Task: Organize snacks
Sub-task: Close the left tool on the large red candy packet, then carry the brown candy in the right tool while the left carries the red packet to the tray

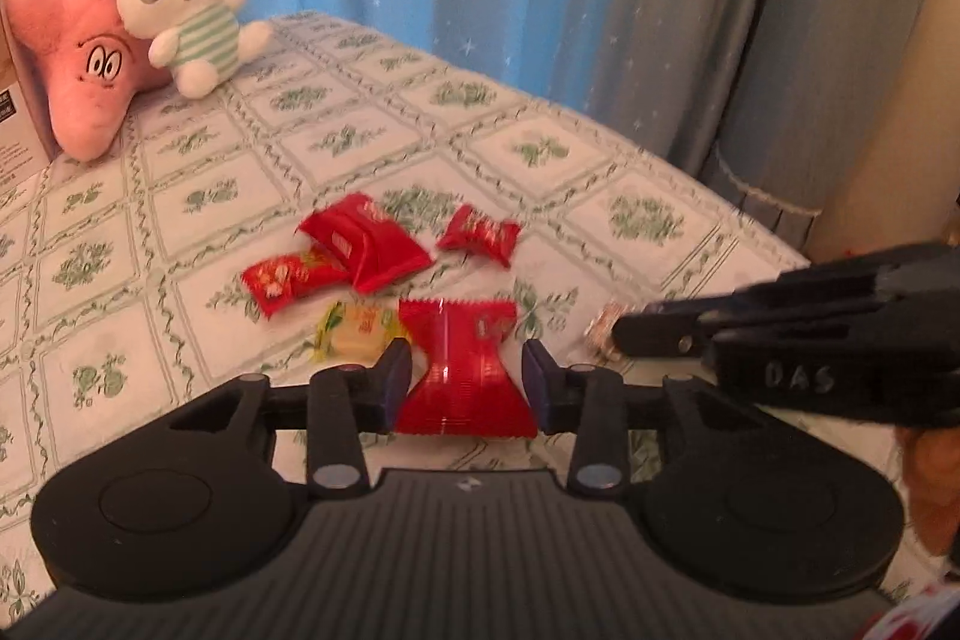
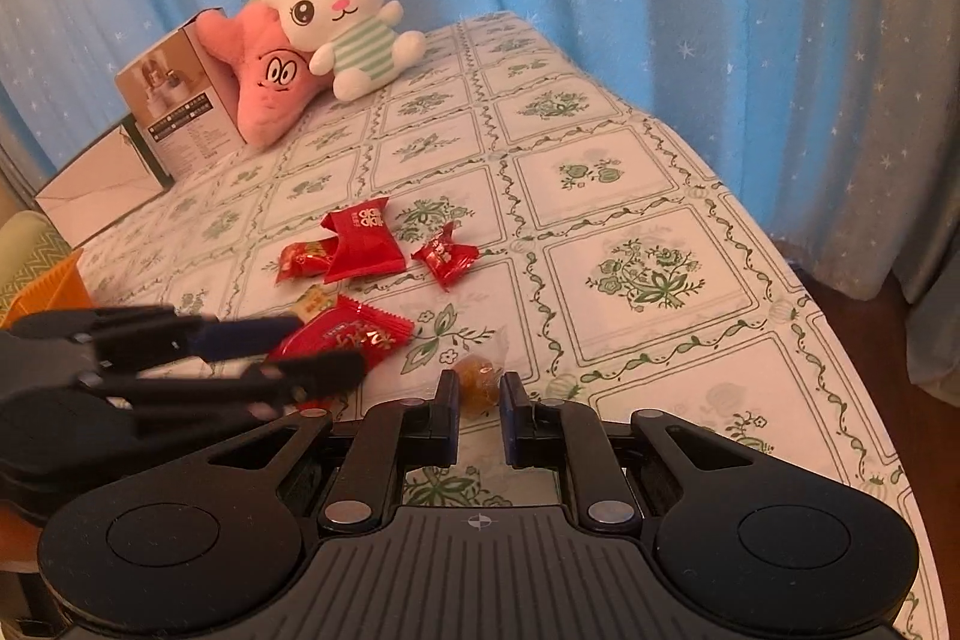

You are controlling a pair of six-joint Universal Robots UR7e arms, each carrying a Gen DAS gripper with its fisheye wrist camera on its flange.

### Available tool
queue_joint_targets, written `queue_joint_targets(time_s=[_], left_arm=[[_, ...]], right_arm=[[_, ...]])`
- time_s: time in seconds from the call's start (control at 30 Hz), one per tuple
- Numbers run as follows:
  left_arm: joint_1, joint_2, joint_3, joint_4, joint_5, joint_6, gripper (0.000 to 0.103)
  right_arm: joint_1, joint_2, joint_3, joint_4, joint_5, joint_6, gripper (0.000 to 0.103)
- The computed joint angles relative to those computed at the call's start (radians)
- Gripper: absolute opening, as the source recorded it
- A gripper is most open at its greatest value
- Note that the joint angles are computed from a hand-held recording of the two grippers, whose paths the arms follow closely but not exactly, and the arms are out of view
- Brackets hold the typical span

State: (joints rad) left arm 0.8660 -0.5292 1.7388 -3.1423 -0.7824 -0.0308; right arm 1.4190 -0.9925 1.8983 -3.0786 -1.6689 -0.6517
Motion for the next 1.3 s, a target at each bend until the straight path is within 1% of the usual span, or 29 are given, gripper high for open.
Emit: queue_joint_targets(time_s=[0.1, 0.2, 0.27, 0.33, 0.4, 0.43, 0.63, 0.7, 0.73, 0.77, 0.8, 0.83, 1.03, 1.3], left_arm=[[-0.005, -0.025, 0.056, -0.024, 0.005, -0.042, 0.022], [-0.024, -0.063, 0.132, -0.047, 0.03, -0.086, 0.021], [-0.038, -0.088, 0.187, -0.069, 0.055, -0.127, 0.02], [-0.054, -0.112, 0.24, -0.093, 0.088, -0.172, 0.02], [-0.067, -0.128, 0.276, -0.093, 0.127, -0.199, 0.02], [-0.07, -0.134, 0.287, -0.095, 0.135, -0.213, 0.02], [-0.073, -0.136, 0.313, -0.124, 0.153, -0.234, 0.02], [-0.076, -0.126, 0.311, -0.133, 0.164, -0.221, 0.02], [-0.078, -0.124, 0.31, -0.135, 0.169, -0.221, 0.02], [-0.079, -0.121, 0.31, -0.137, 0.173, -0.223, 0.021], [-0.08, -0.121, 0.311, -0.136, 0.175, -0.226, 0.021], [-0.081, -0.121, 0.312, -0.134, 0.177, -0.231, 0.021], [-0.082, -0.127, 0.312, -0.127, 0.187, -0.235, 0.022], [-0.075, -0.124, 0.303, -0.123, 0.191, -0.237, 0.022]], right_arm=[[0.001, 0.001, 0.0, -0.001, -0.003, -0.018, 0.014], [0.008, 0.008, 0.003, -0.014, -0.018, -0.06, 0.015], [0.013, 0.014, 0.002, -0.016, -0.026, -0.084, 0.021], [0.017, 0.023, -0.002, -0.017, -0.037, -0.094, 0.032], [0.02, 0.033, -0.003, -0.037, -0.036, -0.114, 0.041], [0.023, 0.041, -0.004, -0.053, -0.042, -0.125, 0.043], [0.036, 0.081, -0.003, -0.137, -0.065, -0.176, 0.043], [0.039, 0.092, 0.0, -0.163, -0.072, -0.193, 0.042], [0.04, 0.096, 0.0, -0.169, -0.072, -0.202, 0.04], [0.042, 0.1, -0.001, -0.174, -0.073, -0.208, 0.036], [0.042, 0.1, -0.002, -0.168, -0.068, -0.207, 0.025], [0.042, 0.098, -0.004, -0.155, -0.063, -0.2, 0.012], [0.041, 0.079, 0.011, -0.124, -0.041, -0.168, 0.011], [0.041, 0.04, 0.058, -0.138, -0.008, -0.158, 0.011]])
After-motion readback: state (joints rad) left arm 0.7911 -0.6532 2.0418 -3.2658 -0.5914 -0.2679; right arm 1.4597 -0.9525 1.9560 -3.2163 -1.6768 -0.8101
